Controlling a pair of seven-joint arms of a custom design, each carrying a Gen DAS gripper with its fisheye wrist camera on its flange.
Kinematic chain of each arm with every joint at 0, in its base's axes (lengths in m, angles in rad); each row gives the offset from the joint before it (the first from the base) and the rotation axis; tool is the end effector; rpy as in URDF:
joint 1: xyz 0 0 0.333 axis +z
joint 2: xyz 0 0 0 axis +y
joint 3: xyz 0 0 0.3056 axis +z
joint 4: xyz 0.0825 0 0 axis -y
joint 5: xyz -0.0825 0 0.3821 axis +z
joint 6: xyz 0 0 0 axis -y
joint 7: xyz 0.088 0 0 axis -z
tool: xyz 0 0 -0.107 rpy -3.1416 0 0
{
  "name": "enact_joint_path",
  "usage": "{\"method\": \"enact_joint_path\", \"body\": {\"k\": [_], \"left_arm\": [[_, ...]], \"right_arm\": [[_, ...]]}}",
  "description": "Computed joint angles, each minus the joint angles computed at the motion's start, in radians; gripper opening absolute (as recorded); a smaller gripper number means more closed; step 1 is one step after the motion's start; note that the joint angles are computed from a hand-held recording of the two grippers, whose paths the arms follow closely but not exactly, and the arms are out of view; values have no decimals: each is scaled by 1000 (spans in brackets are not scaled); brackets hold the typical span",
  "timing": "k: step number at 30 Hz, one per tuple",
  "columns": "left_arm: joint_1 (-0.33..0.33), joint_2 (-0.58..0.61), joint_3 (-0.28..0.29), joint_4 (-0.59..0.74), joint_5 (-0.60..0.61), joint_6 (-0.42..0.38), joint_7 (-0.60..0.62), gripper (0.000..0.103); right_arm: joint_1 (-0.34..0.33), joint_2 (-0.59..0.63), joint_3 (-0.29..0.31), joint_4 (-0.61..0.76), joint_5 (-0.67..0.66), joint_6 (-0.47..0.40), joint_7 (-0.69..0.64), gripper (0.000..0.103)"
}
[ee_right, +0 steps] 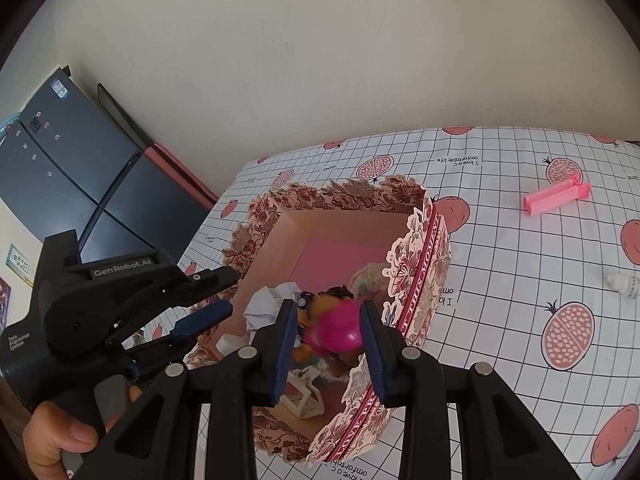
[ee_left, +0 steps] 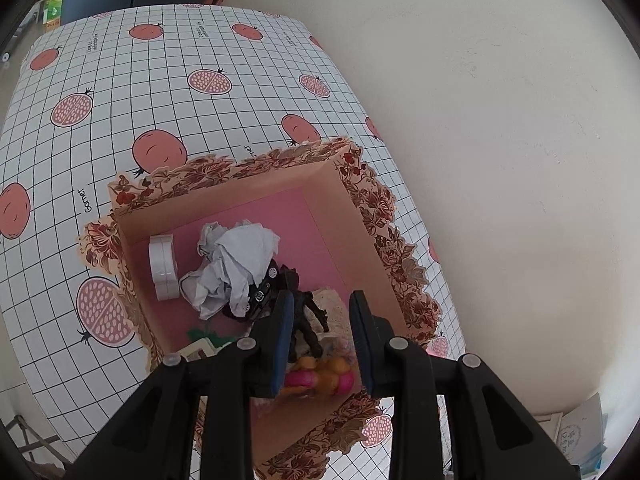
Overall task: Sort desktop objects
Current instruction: 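Open both grippers to drop the car and dog figure into the box, then withdraw both tools from the box toward the pink comb and white bottle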
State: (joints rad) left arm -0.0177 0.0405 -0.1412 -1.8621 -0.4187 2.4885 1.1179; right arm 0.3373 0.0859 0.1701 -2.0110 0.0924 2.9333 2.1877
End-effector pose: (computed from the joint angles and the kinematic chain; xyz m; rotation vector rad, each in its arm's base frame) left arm 0.6080 -0.0941 0.5479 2.5552 -1.4239 1.0211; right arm 0.5447 0.2928 0.5039 -1.4615 1.7847 -0.1443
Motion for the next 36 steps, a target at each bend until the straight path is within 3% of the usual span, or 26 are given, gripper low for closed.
{"method": "enact_joint_path", "body": {"k": [9, 12, 18, 21, 24, 27, 36], "left_arm": [[1, -1, -1, 2, -15, -6, 9, 30], [1, 0, 0, 4, -15, -11, 4, 36], [-1, -8, 0, 2, -8, -13, 2, 38], [-5, -13, 0, 6, 8, -14, 2, 49], [-12, -24, 0, 4, 27, 1, 0, 52], [-20, -36, 1, 3, 36, 19, 7, 60], [-49, -77, 10, -7, 70, 63, 32, 79]], "right_arm": [[2, -8, -9, -6, -17, -11, 19, 36], [3, -14, -9, -11, -14, -13, 17, 36], [5, -17, -14, -11, -21, -20, 17, 36], [4, -28, -19, -21, -23, -17, 22, 36], [5, -43, -29, -34, -36, -15, 47, 37], [6, -57, -40, -46, -62, -15, 76, 50], [9, -114, -70, -97, -68, -9, 90, 61]]}}
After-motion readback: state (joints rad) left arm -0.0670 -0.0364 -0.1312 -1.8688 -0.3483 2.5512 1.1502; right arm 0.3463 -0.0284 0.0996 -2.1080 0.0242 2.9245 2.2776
